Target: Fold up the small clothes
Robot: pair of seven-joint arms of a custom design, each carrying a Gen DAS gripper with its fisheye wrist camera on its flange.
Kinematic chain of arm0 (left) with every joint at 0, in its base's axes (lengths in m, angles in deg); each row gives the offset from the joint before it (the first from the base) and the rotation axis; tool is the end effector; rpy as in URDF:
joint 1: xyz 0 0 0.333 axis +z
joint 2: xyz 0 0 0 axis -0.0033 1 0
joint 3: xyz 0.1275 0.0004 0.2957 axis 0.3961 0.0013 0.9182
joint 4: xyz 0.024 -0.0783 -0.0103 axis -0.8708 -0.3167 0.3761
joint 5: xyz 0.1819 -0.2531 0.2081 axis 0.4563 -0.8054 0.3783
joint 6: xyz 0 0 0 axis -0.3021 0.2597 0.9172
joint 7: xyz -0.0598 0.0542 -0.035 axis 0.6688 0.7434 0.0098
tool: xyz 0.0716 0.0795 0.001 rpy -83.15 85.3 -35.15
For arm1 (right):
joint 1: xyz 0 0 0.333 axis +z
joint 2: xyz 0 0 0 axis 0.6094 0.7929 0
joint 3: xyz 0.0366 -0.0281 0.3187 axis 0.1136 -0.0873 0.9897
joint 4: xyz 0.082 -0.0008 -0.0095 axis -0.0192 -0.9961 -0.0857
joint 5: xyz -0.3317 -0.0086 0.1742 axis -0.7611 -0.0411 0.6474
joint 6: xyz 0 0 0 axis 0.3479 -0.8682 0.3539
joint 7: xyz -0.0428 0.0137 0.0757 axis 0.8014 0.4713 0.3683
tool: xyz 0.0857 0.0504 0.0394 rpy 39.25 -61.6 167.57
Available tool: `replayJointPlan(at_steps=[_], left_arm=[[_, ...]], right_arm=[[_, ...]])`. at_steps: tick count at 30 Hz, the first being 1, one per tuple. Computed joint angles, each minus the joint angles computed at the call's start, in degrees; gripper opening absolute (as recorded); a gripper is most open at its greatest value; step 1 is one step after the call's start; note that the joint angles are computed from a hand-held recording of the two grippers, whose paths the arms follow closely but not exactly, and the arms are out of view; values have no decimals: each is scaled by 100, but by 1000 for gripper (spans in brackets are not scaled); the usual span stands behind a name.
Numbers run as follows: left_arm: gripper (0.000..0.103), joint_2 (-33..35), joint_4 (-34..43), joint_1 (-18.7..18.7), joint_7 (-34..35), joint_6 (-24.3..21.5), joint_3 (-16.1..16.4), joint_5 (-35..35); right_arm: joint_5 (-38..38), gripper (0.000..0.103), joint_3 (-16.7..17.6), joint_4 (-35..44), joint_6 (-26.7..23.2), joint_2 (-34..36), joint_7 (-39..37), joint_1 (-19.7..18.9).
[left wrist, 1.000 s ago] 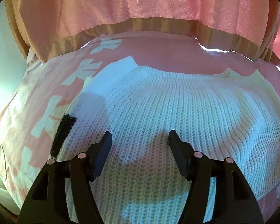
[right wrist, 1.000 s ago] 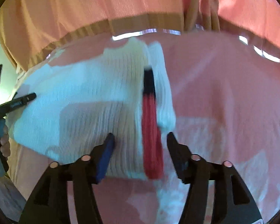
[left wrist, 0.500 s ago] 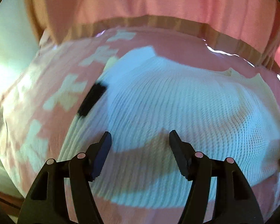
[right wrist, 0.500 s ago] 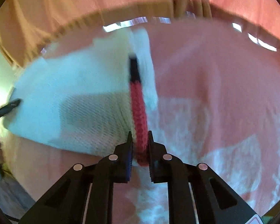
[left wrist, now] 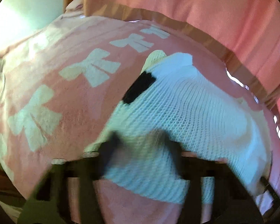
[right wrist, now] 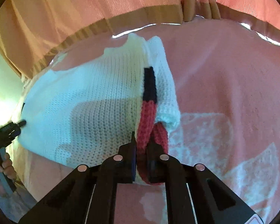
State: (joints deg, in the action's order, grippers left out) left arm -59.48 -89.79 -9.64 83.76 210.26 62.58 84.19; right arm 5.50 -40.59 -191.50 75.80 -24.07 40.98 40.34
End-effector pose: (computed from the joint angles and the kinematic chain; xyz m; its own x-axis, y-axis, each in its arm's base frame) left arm 0.3533 -0.1217 0.5211 0.6332 -0.7455 0.2081 -0.5576 -0.6258 -0.5453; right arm 0.4726 -0.0140 0.4916 0.3562 -0.9037 -0.2376 -0.8083 -0.1705 -0.5635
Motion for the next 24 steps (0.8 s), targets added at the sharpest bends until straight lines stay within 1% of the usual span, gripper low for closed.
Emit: replayJointPlan(at_steps=[1, 2, 3, 4, 5, 7, 8, 9, 10, 11, 12, 13, 14, 15, 16, 17, 18, 19, 20, 21, 22, 24], left_arm=[[6, -168, -112, -59, 59, 188, 91, -33], [6, -378, -205, -137, 101, 278, 181, -151], [6, -502, -231, -175, 139, 237, 192, -220], [6, -686, -237, -252, 224, 60, 172, -295], [6, -759, -257, -274, 255, -12, 153, -325], [6, -863, -357, -375, 327, -338, 131, -471], [6, -846, -439, -445, 338, -404, 198, -624], [6, -791, -592, -604, 409, -219, 434, -925], [8, -775, -657, -627, 431, -85, 493, -1041], [9, -776, -636, -542, 378, -71, 378, -986], [10, -761, -518, -458, 425, -123, 221, -797], [10, -765, -452, -421, 449, -176, 149, -704], [12, -775, -356, -359, 420, -250, 32, -577], [16, -812, -272, -278, 337, -285, -98, -415], [23, -843, -203, -215, 266, -293, -174, -272], [28, -824, -75, -148, 226, -255, -244, -91], [40, -757, 32, -127, 260, -195, -229, 32], [52, -622, 201, -107, 353, -152, -210, 152], [57, -365, 480, -82, 545, -165, -185, 275], [66, -130, 702, -72, 699, -169, -152, 329], [68, 184, 970, -48, 874, -117, -121, 399], [68, 899, 1539, 59, 1289, -171, -98, 563]], right_arm=[[131, 7, -37, -62, 41, -149, -139, 36], [241, 7, -87, -103, 67, -315, -304, 61], [327, 7, -149, -117, 42, -516, -430, 65], [358, 6, -202, -118, -24, -656, -492, 45], [302, 6, -214, -111, -65, -746, -508, -2], [-223, 7, -1, -212, 199, -724, -331, -235], [-602, 7, 147, -219, 245, -569, -70, -378], [-1017, 7, 251, -106, -9, -250, 308, -515], [-1258, 8, 287, -31, -144, -42, 552, -551], [-1247, 11, 279, -112, 41, -9, 608, -498], [-1260, 11, 255, -128, 102, -65, 601, -445], [-1187, 12, 209, -145, 143, -164, 544, -377], [-992, 20, 137, -197, 258, -298, 417, -284], [-815, 30, 100, -247, 440, -442, 328, -209], [-685, 33, 77, -256, 579, -545, 221, -132], [-591, 37, 57, -236, 635, -580, 133, -64], [-470, 42, 24, -153, 646, -583, 25, 24], [-430, 45, 36, -26, 621, -514, -6, 74], [-457, 48, 64, 117, 562, -413, -6, 98], [-562, 50, 131, 361, 461, -194, 25, 123], [-647, 51, 181, 548, 406, 4, 28, 151], [-953, 51, 323, 872, 384, 381, 191, 161]])
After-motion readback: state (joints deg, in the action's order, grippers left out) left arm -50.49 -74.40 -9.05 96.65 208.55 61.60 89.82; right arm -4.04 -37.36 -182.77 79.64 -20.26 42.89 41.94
